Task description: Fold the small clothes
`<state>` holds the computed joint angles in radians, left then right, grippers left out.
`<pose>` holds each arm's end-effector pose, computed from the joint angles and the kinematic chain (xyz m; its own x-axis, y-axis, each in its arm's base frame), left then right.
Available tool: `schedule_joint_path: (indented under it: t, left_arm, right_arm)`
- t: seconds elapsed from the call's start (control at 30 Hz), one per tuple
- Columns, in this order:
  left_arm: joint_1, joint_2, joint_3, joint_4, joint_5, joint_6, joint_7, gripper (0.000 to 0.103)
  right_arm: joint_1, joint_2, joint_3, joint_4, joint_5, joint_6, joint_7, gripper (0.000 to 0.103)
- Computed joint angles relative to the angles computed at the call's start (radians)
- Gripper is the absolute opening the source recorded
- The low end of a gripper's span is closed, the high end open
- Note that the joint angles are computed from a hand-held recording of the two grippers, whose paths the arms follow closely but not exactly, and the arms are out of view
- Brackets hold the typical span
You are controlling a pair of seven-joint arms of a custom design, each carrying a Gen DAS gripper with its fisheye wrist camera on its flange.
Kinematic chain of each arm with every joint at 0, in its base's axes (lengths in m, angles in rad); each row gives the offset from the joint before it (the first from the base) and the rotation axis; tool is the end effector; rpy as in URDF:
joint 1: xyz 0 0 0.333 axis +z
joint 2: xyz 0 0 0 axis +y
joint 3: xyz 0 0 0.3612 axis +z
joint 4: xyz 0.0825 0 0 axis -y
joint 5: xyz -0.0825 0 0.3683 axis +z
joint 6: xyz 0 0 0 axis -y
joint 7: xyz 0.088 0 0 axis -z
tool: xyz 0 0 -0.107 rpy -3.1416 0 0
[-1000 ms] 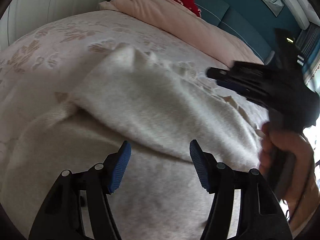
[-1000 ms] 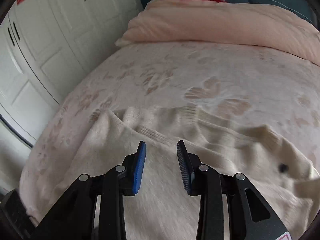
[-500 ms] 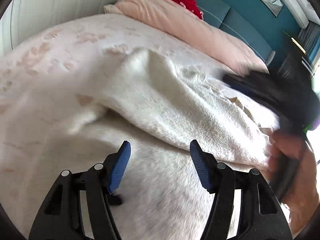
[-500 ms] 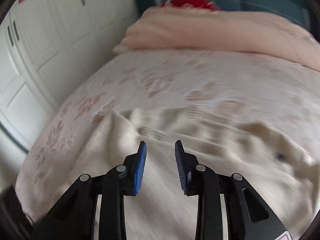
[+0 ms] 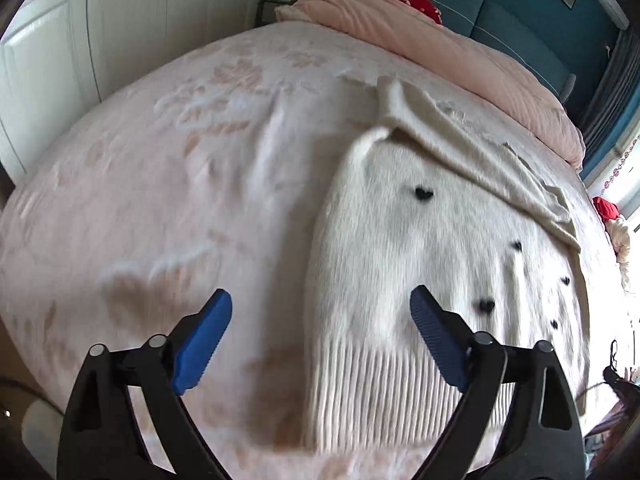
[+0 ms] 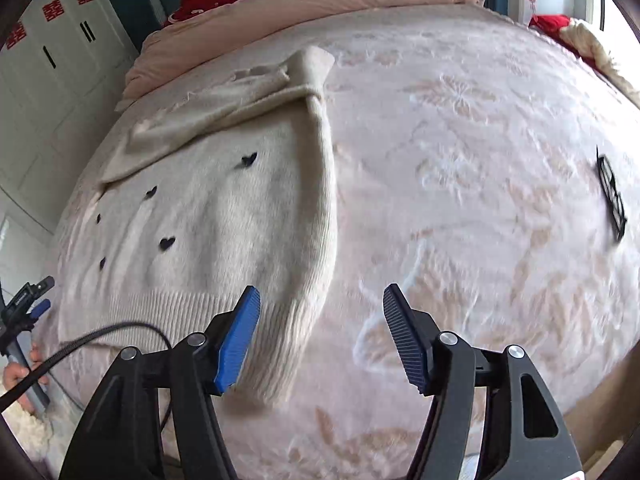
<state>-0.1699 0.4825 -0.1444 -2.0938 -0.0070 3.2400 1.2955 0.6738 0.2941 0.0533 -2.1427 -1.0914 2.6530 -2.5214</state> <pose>0.6145 -0.1889 0.3205 -0.0686 -0.9694 0.2357 -0.8139 -0.0823 -0.5751 0.4201 0.4046 0.3331 -0.4260 -0.8654 -0.2639 -0.7003 0.5000 -0.5094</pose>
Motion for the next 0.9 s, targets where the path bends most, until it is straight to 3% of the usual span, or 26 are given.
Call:
schedule_joint_path:
  t: [0.07, 0.17, 0.2, 0.4, 0.43, 0.5, 0.57, 0.6, 0.7, 0.73, 0.8, 0.83, 0.9]
  left_arm:
    - [-0.033, -0.016, 0.032, -0.046, -0.001, 0.016, -0.007, 0.089]
    - [-0.018, -0.017, 0.006, -0.074, -0.009, 0.014, -0.016, 0.089]
    - [-0.008, -0.013, -0.007, -0.076, -0.01, 0.012, -0.019, 0.089]
    - [-0.078, -0.008, 0.046, -0.065, -0.02, 0.005, -0.047, 0.092]
    - [-0.061, -0.009, 0.026, -0.061, -0.023, -0.003, -0.051, 0.092]
    - [0.025, -0.021, -0.065, -0.074, -0.025, 0.012, -0.049, 0.092]
    - [0.033, -0.047, -0.073, -0.096, -0.02, 0.033, -0.049, 0.092]
    - [0.016, -0.069, -0.055, -0.116, -0.017, 0.056, -0.047, 0.092]
    - [0.039, -0.1, -0.077, -0.15, -0.001, 0.101, -0.044, 0.092]
    - [0.024, -0.102, -0.063, -0.152, -0.004, 0.101, -0.046, 0.092]
    - [-0.021, -0.088, -0.024, -0.135, -0.015, 0.076, -0.048, 0.092]
    - [-0.068, -0.076, 0.018, -0.117, -0.028, 0.048, -0.052, 0.092]
    - [-0.095, -0.05, 0.04, -0.095, -0.029, 0.035, -0.058, 0.092]
  right_arm:
    - [0.023, 0.03, -0.021, 0.003, -0.102, 0.066, 0.157, 0.063]
    - [0.051, 0.092, -0.045, 0.061, -0.234, 0.114, 0.33, 0.063]
    - [0.052, 0.102, -0.045, 0.075, -0.256, 0.116, 0.35, 0.063]
    - [0.044, 0.147, -0.038, 0.128, -0.232, 0.111, 0.32, 0.064]
    - [0.051, 0.14, -0.035, 0.128, -0.204, 0.078, 0.293, 0.064]
    - [0.109, 0.075, -0.039, 0.109, -0.236, -0.051, 0.288, 0.064]
    - [0.173, -0.001, -0.013, 0.092, -0.334, -0.225, 0.287, 0.064]
    - [0.205, -0.037, 0.011, 0.088, -0.362, -0.321, 0.248, 0.067]
    - [0.259, -0.09, 0.075, 0.081, -0.359, -0.542, 0.148, 0.096]
    - [0.237, -0.087, 0.094, 0.084, -0.309, -0.543, 0.117, 0.098]
    - [0.154, -0.041, 0.108, 0.103, -0.135, -0.444, 0.019, 0.098]
    - [0.125, -0.019, 0.108, 0.092, -0.089, -0.39, 0.022, 0.094]
    - [0.073, 0.016, 0.076, 0.056, -0.127, -0.202, 0.138, 0.084]
